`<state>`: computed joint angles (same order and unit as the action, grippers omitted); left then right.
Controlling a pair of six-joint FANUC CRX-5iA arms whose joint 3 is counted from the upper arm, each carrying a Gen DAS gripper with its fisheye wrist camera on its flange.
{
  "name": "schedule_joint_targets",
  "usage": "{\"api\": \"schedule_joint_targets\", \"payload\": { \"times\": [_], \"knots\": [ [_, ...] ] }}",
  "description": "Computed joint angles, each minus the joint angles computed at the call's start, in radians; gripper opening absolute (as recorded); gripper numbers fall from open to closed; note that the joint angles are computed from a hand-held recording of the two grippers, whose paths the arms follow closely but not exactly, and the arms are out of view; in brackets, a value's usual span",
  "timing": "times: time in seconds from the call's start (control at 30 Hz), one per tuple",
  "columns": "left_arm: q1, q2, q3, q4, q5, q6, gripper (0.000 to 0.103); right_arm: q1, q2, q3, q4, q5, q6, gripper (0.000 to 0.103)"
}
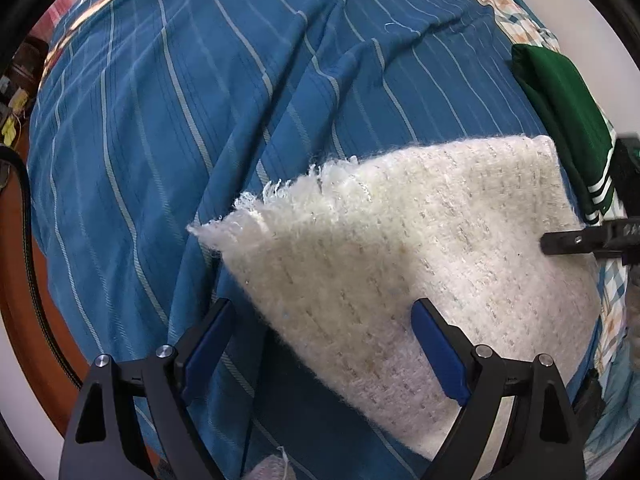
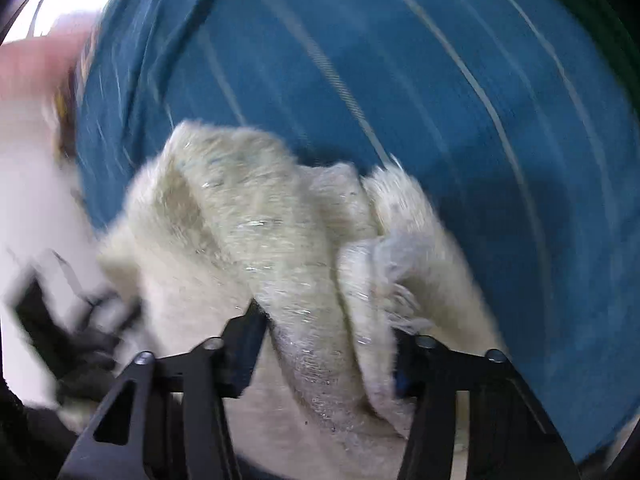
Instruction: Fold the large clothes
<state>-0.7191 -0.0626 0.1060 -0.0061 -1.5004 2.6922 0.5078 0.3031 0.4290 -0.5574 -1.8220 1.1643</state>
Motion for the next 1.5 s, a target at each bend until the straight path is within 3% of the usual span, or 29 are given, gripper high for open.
{"api": "schedule_joint_targets", "payload": {
  "times": [0.1, 0.17, 0.2, 0.33, 0.4, 0.5, 0.57, 0.63, 0.73, 0.8, 0.87, 0.9, 0.97, 1.0, 1.07, 1.13, 1.23, 1.33, 1.4, 1.47, 1.5],
  "knots": [
    [0.005, -0.009, -0.011, 0.007, 0.015, -0.007, 0.09, -0.2, -0.059, -0.121, -0.265, 0.077, -0.164, 0.044],
    [0.004, -0.013, -0.013, 0.008, 0.02, -0.013, 0.09, -0.244, -0.066, -0.144, -0.304, 0.075, -0.15, 0.044],
    [0.004, -0.007, -0.007, 0.008, 0.015, -0.019, 0.09, -0.233, -0.061, -0.126, -0.282, 0.065, -0.121, 0.046],
    [0.006, -0.006, -0.006, 0.015, 0.016, -0.03, 0.09, -0.086, -0.058, -0.026, -0.098, 0.041, -0.079, 0.07],
    [0.016, -0.022, -0.023, 0.033, 0.021, -0.028, 0.09, -0.038, -0.076, 0.014, 0.02, 0.02, -0.019, 0.071],
    [0.019, -0.052, -0.039, 0.049, 0.005, -0.001, 0.09, -0.015, -0.071, 0.023, 0.092, -0.047, 0.069, 0.072],
    [0.014, -0.061, -0.042, 0.051, -0.017, 0.017, 0.09, -0.034, -0.063, -0.023, 0.086, -0.064, 0.112, 0.062],
    [0.016, -0.086, -0.065, 0.067, -0.015, 0.03, 0.09, -0.052, -0.071, -0.098, 0.076, 0.019, 0.023, 0.06],
    [0.013, -0.1, -0.073, 0.066, -0.014, 0.031, 0.09, -0.167, -0.098, -0.157, -0.065, 0.107, -0.14, 0.06],
    [0.02, -0.095, -0.073, 0.077, -0.017, 0.028, 0.09, -0.22, -0.133, -0.187, -0.121, 0.145, -0.134, 0.06],
    [0.038, -0.11, -0.084, 0.1, 0.01, 0.03, 0.09, -0.232, -0.197, -0.22, -0.098, 0.193, -0.132, 0.06],
    [0.038, -0.114, -0.071, 0.088, 0.011, 0.039, 0.09, -0.222, -0.249, -0.246, -0.066, 0.229, -0.152, 0.061],
    [0.05, -0.13, -0.072, 0.088, 0.039, 0.026, 0.09, -0.191, -0.403, -0.355, -0.008, 0.369, -0.175, 0.081],
    [0.068, -0.137, -0.087, 0.108, 0.061, 0.003, 0.09, -0.162, -0.476, -0.415, 0.021, 0.436, -0.207, 0.084],
    [0.111, -0.159, -0.155, 0.177, 0.137, -0.058, 0.09, -0.114, -0.618, -0.534, 0.073, 0.513, -0.295, 0.086],
    [0.14, -0.169, -0.219, 0.231, 0.218, -0.107, 0.09, -0.107, -0.71, -0.643, 0.009, 0.556, -0.337, 0.086],
    [0.163, -0.177, -0.285, 0.296, 0.312, -0.132, 0.09, 0.012, -0.802, -0.806, 0.004, 0.696, -0.492, 0.086],
    [0.147, -0.166, -0.293, 0.268, 0.362, -0.111, 0.088, -0.016, -0.818, -0.948, -0.226, 0.905, -0.375, 0.086],
    [0.139, -0.163, -0.282, 0.235, 0.376, -0.096, 0.087, -0.063, -0.781, -0.97, -0.37, 0.962, -0.233, 0.09],
    [0.133, -0.155, -0.256, 0.192, 0.367, -0.079, 0.072, -0.081, -0.712, -0.949, -0.448, 0.999, -0.122, 0.09],
    [0.133, -0.147, -0.244, 0.182, 0.361, -0.081, 0.058, -0.088, -0.679, -0.928, -0.469, 0.992, -0.089, 0.09]
  ]
}}
